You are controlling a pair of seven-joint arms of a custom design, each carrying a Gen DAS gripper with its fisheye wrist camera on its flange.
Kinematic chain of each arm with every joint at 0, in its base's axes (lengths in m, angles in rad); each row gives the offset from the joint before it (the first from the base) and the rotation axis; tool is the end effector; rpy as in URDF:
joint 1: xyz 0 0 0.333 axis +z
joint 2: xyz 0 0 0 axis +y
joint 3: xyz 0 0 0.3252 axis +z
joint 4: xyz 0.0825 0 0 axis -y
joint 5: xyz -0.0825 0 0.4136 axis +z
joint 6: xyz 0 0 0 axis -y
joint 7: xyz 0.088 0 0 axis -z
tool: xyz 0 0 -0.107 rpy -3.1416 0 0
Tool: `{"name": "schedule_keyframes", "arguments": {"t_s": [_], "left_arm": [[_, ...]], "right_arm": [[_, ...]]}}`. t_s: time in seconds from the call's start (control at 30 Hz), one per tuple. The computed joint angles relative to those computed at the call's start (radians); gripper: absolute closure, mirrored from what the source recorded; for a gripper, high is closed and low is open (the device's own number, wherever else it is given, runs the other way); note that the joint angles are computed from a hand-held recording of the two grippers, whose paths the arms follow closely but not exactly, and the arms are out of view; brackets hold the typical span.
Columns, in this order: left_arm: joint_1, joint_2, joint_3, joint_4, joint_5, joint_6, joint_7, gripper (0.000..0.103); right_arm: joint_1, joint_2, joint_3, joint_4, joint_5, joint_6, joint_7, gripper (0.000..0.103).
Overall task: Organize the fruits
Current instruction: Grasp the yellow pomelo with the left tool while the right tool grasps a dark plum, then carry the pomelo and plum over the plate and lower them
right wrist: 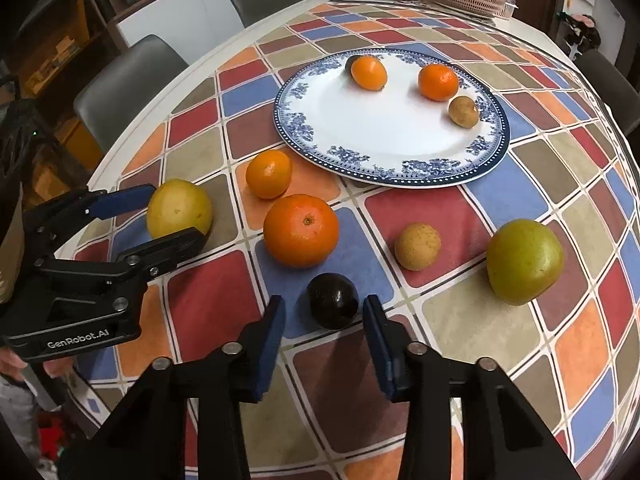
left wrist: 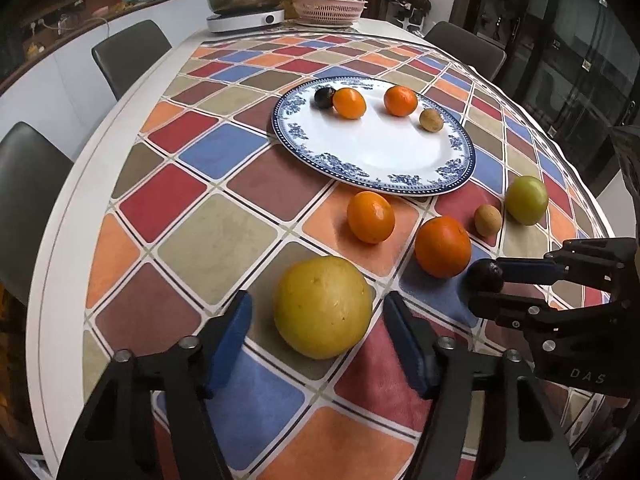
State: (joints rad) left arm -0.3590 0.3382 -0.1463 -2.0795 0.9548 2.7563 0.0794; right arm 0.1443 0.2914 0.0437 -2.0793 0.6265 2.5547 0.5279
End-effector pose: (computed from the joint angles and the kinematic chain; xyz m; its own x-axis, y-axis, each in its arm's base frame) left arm 0.5338 -0.3311 0.2777 0.1466 -0.9867 0.0706 -0.8379 -0.1618 -0.5213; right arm 0.6146 0.1079 0.2907 0.6834 -0.7138 -0.1532 -0.7043 -0.5895 -0.3954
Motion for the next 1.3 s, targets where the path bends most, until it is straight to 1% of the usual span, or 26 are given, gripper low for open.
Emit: {"name": "schedule_keyframes", "arguments": {"t_s": [0.03,0.07,0.1,0.27,0.47,0.67,0.87,1.07,1.3], "left_arm": [[0.004,0.005,-0.002,0.002,-0.008,0.007,0.004,0.046],[0.006,0.009,-0.002,0.005,-0.013,0.012,0.006,0.050],[0.006,0.012,-0.001,0.007,-0.015,0.017,0.005,0.053],[-0.002,0.018,0.006,0.017,-0.017,0.009,-0.008,0.054],[-0.011,0.005,0.009,0.012,-0.004,0.000,-0.030,0.054],[-0.028,-0.034,0.007,0.003,0.057,-0.036,-0.091,0.054],[-0.029,-0.065,-0.010,0.003,0.107,-0.060,-0.133,0.054],[-0.028,-0.071,-0.025,0.033,0.130,-0.089,-0.120,0.054],[-0.027,-0.052,-0.023,0.088,0.144,-0.100,-0.091,0.054]], "right_arm": [[0.001,0.002,0.000,0.000,0.000,0.004,-0.001,0.066],[0.001,0.003,0.000,0.001,0.000,0.006,-0.002,0.066],[0.001,0.006,0.000,0.002,-0.001,0.005,-0.001,0.068],[0.000,0.012,0.002,0.004,0.003,0.015,-0.007,0.074],[-0.011,0.004,0.010,-0.004,0.037,0.019,-0.040,0.075],[-0.023,-0.024,0.016,-0.019,0.093,0.010,-0.096,0.075],[-0.036,-0.059,0.014,-0.028,0.162,-0.008,-0.155,0.075],[-0.043,-0.084,0.008,-0.023,0.226,-0.010,-0.215,0.075],[-0.049,-0.082,0.000,0.016,0.259,-0.017,-0.248,0.075]]}}
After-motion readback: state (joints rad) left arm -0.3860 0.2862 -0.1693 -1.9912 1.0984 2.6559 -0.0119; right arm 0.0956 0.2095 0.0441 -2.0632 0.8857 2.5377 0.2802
